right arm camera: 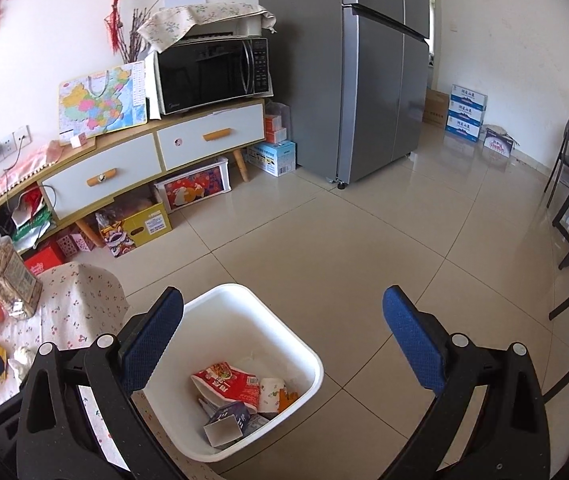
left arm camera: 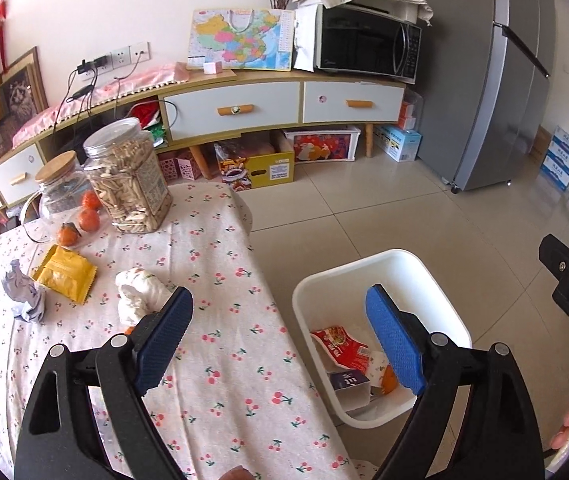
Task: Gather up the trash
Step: 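Move both tools back to the table toward the crumpled paper and tissue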
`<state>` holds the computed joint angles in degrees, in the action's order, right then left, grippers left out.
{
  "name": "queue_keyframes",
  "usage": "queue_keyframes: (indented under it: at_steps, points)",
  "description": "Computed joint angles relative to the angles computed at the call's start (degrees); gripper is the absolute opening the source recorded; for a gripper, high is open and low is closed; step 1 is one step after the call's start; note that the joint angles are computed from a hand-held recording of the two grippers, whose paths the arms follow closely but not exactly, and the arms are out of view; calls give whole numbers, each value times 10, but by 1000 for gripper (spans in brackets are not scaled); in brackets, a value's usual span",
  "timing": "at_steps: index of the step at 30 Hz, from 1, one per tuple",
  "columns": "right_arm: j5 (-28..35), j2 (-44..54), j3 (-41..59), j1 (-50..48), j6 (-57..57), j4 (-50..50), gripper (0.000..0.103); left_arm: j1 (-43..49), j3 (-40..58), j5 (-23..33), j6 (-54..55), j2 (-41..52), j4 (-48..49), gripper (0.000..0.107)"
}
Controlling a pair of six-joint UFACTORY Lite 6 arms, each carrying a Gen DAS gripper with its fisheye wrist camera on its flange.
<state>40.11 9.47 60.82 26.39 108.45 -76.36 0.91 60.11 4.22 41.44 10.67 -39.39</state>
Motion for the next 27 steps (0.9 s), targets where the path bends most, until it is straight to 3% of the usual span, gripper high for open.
queue_keyframes:
  at_steps: [4,16,27]
  points:
    - [31,43,42,46,-18,4,96,48,4,4,119,-1,-105,86]
    - [73,176,197,145,-72,35,96,174,38,40,315,31,-238,86]
    - [92,312,383,199,-120,73,96,277,122,76,310,112,-200,86]
